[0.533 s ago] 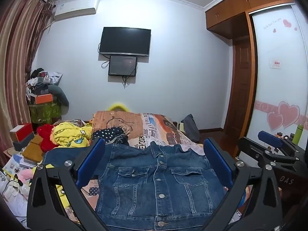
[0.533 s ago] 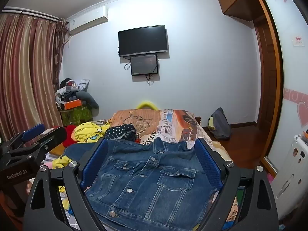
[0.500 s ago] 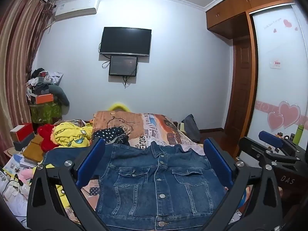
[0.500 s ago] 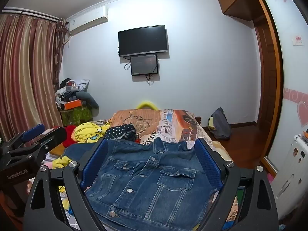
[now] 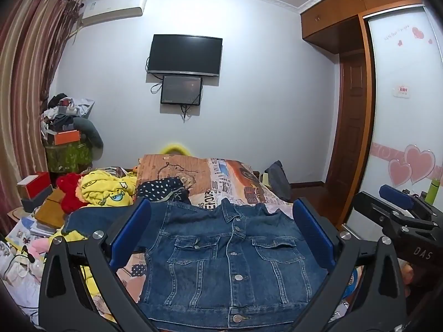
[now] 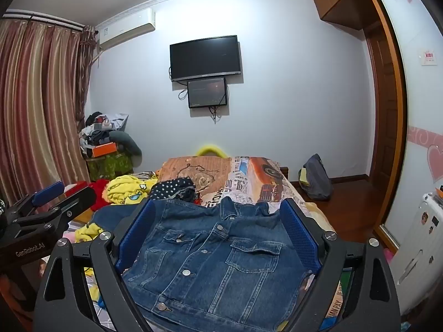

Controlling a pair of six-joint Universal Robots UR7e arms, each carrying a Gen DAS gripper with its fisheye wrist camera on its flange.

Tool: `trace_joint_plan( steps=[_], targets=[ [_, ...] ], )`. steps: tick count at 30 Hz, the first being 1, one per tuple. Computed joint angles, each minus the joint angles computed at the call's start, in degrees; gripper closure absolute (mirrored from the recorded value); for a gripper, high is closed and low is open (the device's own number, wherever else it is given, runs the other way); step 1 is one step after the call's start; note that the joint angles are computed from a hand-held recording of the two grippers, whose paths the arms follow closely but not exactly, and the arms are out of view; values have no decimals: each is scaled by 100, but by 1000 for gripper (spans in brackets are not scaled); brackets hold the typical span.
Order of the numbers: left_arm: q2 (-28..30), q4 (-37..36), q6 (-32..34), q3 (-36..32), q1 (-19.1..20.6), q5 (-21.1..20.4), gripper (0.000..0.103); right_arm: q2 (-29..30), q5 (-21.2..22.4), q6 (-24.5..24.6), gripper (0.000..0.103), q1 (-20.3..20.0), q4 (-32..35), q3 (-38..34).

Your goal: Fold large clothes

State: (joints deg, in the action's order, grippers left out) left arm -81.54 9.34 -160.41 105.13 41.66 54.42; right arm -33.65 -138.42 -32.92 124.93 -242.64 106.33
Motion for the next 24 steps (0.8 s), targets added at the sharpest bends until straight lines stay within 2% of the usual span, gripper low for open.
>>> trace_joint_plan(
  steps=[24],
  targets=[
    [19, 23, 32, 5, -14, 7, 0, 6, -48, 49, 13, -8, 10, 4]
  ],
)
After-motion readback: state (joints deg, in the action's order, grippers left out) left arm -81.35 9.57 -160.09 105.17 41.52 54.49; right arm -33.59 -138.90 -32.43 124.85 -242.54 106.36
